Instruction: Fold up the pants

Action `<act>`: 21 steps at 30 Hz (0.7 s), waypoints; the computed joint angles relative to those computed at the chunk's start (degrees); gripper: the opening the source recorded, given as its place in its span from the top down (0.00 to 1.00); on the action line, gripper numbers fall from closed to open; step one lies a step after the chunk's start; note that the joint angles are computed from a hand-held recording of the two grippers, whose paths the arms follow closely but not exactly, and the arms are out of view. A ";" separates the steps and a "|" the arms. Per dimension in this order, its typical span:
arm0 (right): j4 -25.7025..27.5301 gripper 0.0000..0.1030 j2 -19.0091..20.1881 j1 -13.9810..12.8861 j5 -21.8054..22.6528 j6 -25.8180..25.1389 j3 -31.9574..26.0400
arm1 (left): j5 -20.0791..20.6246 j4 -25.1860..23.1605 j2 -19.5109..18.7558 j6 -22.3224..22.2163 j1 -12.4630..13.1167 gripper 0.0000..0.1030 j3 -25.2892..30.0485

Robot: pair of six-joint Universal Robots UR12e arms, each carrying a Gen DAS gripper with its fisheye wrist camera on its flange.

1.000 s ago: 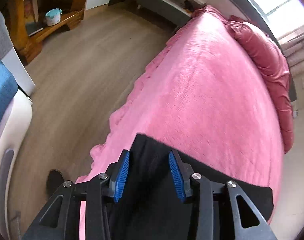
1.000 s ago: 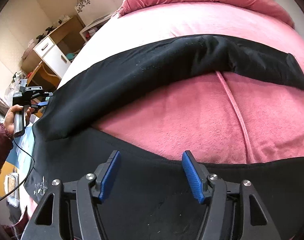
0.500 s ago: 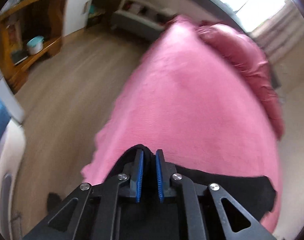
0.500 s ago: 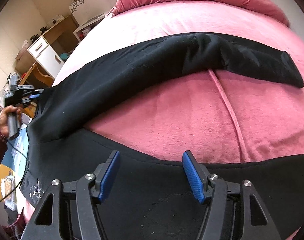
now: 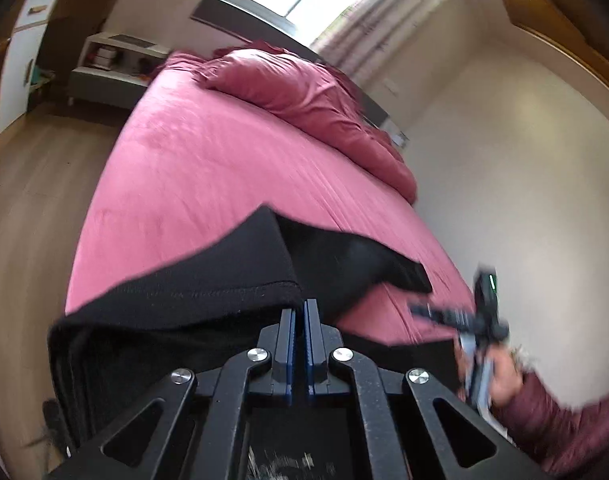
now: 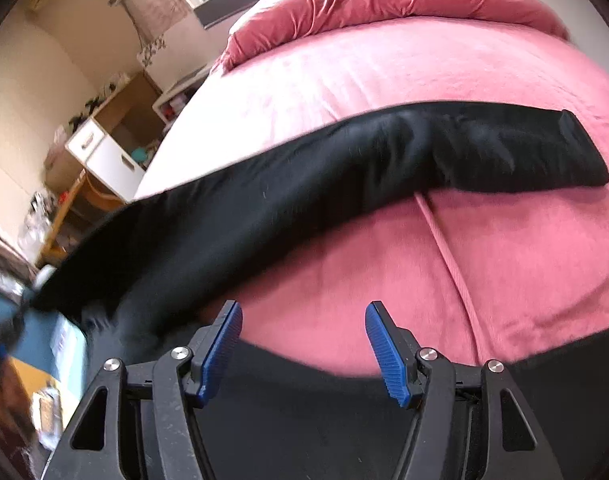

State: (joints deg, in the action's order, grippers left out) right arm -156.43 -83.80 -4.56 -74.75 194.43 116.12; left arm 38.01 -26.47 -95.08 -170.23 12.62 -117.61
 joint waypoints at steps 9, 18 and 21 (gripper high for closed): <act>0.00 0.38 4.96 -0.15 4.31 4.02 -6.54 | -2.58 -12.80 7.62 11.91 1.84 0.97 -6.41; 3.57 0.40 12.77 1.42 7.44 7.66 -15.83 | -3.24 -18.50 8.39 16.27 2.99 0.97 -7.41; 5.02 0.40 15.28 2.09 6.79 9.03 -18.87 | -3.05 -19.72 8.60 16.97 3.35 0.97 -7.81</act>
